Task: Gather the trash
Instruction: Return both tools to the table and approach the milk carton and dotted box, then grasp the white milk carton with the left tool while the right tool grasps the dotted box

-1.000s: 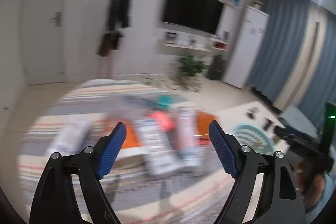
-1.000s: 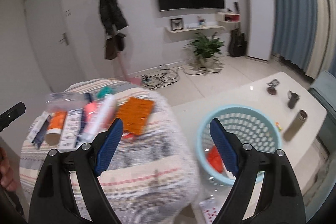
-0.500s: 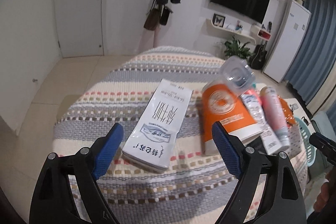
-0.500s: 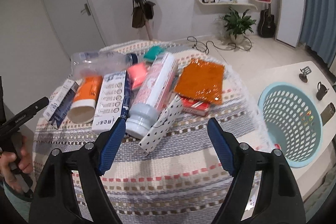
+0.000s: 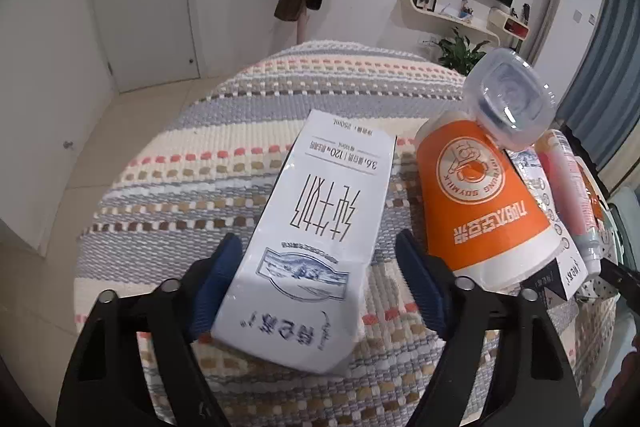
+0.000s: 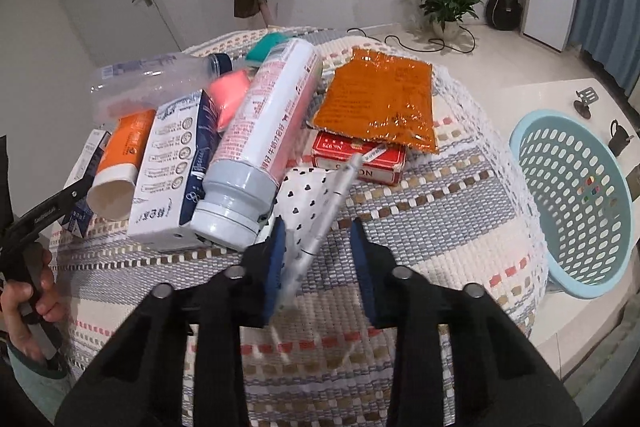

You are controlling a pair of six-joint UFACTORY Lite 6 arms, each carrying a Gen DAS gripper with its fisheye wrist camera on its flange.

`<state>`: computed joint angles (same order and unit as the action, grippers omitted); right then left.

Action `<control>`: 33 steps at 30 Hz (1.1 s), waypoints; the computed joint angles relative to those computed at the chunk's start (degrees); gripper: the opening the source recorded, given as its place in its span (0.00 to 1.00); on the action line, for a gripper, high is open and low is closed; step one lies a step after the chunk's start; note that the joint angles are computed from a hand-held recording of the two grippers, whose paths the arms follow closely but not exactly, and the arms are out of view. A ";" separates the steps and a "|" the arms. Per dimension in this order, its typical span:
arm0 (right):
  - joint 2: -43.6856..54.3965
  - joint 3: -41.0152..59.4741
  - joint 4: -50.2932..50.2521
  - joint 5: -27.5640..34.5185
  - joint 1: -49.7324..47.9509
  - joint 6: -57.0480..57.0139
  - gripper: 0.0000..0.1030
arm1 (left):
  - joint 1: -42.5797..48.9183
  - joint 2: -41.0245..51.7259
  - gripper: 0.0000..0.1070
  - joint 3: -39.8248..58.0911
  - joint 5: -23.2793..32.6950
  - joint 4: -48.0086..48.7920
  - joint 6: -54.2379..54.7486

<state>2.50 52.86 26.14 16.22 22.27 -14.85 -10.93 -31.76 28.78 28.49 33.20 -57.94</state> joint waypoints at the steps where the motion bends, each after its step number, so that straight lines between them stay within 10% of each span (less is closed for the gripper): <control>1: 0.42 0.19 0.33 0.03 0.03 -0.72 0.17 | 0.69 0.55 0.58 -0.06 -0.82 -1.48 1.25; 10: -2.79 -1.86 -2.59 -2.01 -0.06 -0.50 0.03 | -2.43 -11.55 0.49 -4.17 2.63 -1.93 -3.40; 17: -9.20 -3.99 1.03 -1.25 -3.54 -6.11 0.02 | -23.80 -18.66 0.49 0.80 19.04 11.65 -23.98; 23: -15.52 -4.44 7.17 2.06 -10.23 -14.33 0.02 | -41.60 -8.39 0.49 11.65 28.77 22.25 -37.32; 33: -16.64 1.11 23.39 8.94 -28.94 -36.24 0.02 | -47.85 18.56 0.49 35.22 24.31 29.41 -40.40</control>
